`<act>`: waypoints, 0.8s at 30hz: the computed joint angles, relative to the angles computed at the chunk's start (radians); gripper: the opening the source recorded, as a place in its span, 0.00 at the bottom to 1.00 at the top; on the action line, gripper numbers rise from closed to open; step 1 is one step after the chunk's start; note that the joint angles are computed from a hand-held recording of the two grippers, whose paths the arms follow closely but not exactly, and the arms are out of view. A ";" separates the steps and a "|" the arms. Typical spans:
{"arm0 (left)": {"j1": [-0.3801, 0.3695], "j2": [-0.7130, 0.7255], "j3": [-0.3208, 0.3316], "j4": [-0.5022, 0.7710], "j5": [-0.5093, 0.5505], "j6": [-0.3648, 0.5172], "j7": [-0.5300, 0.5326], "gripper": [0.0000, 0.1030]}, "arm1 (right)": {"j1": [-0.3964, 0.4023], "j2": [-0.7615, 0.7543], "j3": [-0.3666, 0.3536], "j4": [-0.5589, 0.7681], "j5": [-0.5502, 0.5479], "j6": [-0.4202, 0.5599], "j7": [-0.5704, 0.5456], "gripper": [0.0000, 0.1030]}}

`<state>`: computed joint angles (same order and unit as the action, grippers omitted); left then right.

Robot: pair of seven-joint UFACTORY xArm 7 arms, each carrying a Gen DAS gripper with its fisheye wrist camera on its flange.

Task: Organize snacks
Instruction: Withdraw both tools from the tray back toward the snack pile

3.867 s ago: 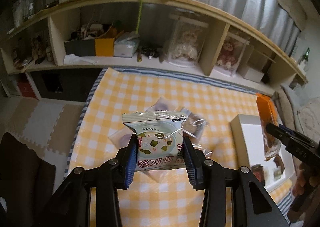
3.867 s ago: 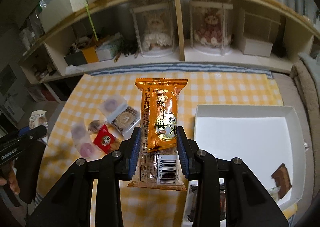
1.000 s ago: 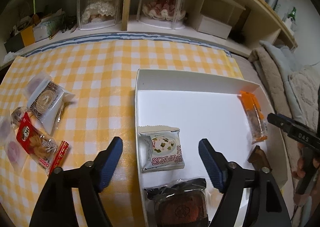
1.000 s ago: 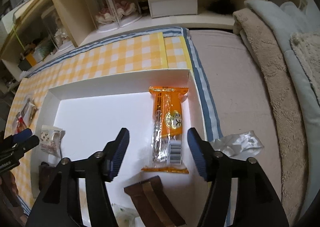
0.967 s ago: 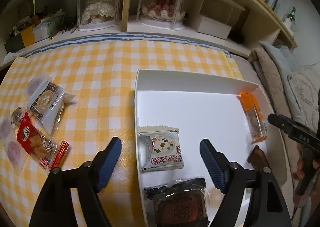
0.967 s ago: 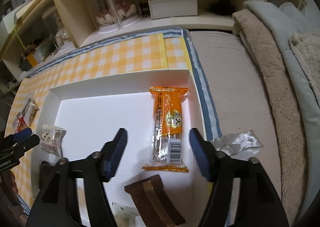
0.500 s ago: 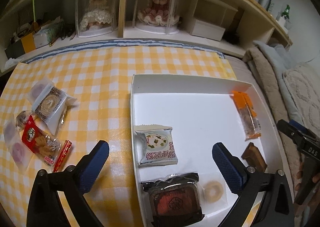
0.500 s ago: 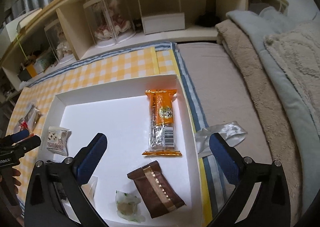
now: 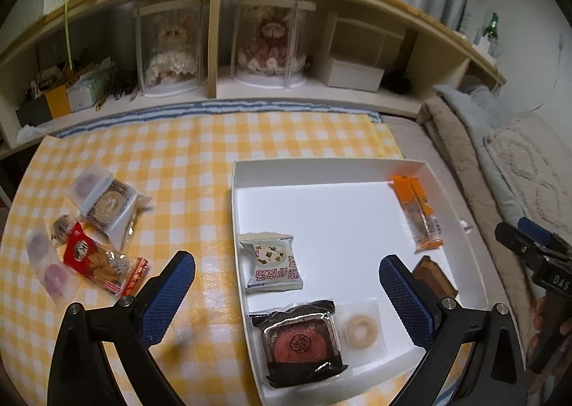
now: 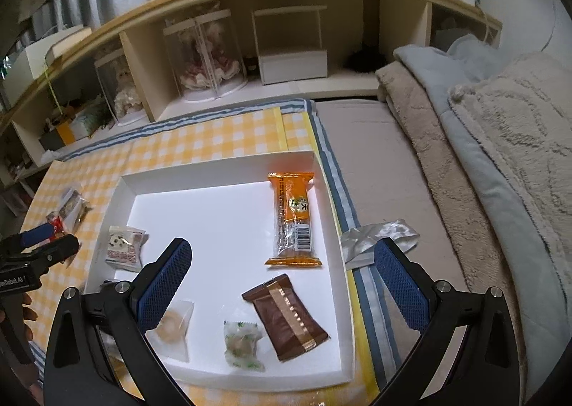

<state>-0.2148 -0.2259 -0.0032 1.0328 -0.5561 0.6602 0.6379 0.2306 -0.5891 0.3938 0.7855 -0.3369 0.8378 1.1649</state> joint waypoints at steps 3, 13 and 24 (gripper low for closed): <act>0.003 -0.032 0.017 -0.002 -0.014 0.028 0.019 1.00 | 0.004 -0.008 0.015 0.024 -0.001 0.031 0.007 1.00; 0.030 -0.133 0.083 0.001 -0.028 0.106 0.081 1.00 | 0.008 0.040 0.079 0.164 -0.040 0.108 0.051 1.00; 0.091 -0.174 0.175 0.060 -0.031 0.207 0.161 1.00 | 0.038 0.187 0.143 0.363 -0.154 0.167 0.124 1.00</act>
<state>-0.1235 -0.4001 0.1717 1.0929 -0.5871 0.8675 0.7992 0.2690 -0.4023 0.5373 1.1482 -0.4906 1.0050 1.2887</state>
